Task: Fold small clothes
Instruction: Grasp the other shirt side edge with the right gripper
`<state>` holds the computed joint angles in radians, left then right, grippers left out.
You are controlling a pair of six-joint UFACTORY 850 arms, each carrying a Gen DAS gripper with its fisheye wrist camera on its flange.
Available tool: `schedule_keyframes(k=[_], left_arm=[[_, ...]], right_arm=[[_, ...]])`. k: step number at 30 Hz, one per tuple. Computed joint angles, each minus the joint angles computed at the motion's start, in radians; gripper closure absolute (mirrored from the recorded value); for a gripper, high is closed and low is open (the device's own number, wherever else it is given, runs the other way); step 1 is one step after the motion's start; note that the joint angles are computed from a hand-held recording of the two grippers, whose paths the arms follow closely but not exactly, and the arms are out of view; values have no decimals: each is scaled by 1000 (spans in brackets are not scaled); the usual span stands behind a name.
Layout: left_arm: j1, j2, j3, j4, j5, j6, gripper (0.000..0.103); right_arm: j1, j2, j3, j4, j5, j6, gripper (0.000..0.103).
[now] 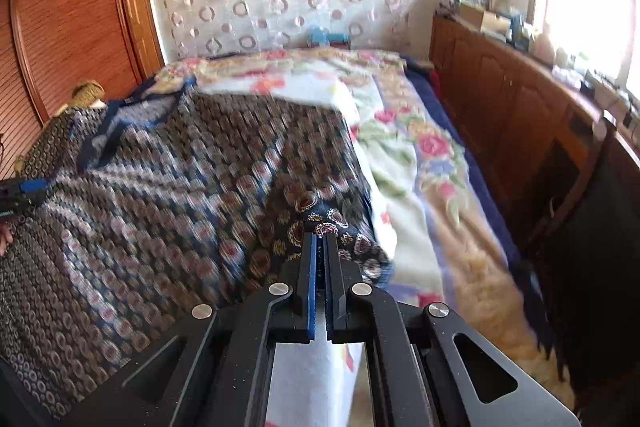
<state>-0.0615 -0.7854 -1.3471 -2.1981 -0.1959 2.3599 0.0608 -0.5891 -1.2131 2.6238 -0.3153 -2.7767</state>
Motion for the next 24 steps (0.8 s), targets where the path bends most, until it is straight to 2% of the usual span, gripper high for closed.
schedule_keyframes(k=[3,6,14,16,21,24], left_arm=[[0,-1,0,-3,-1,3,54],[-1,0,0,-5,0,5,54],[-1,0,0,-8,0,8,54],[-1,-1,0,-9,0,7,54],[0,-1,0,-14,1,12,54],[0,-1,0,-15,1,12,53]], right_arm=[[25,17,3,21,-34,-31,100],[56,15,-9,-28,-45,-9,100],[128,-55,-55,-195,-1,113,100],[134,-68,-59,-150,13,74,100],[127,-62,-33,-54,-20,15,100],[119,-29,3,-60,-48,36,97]])
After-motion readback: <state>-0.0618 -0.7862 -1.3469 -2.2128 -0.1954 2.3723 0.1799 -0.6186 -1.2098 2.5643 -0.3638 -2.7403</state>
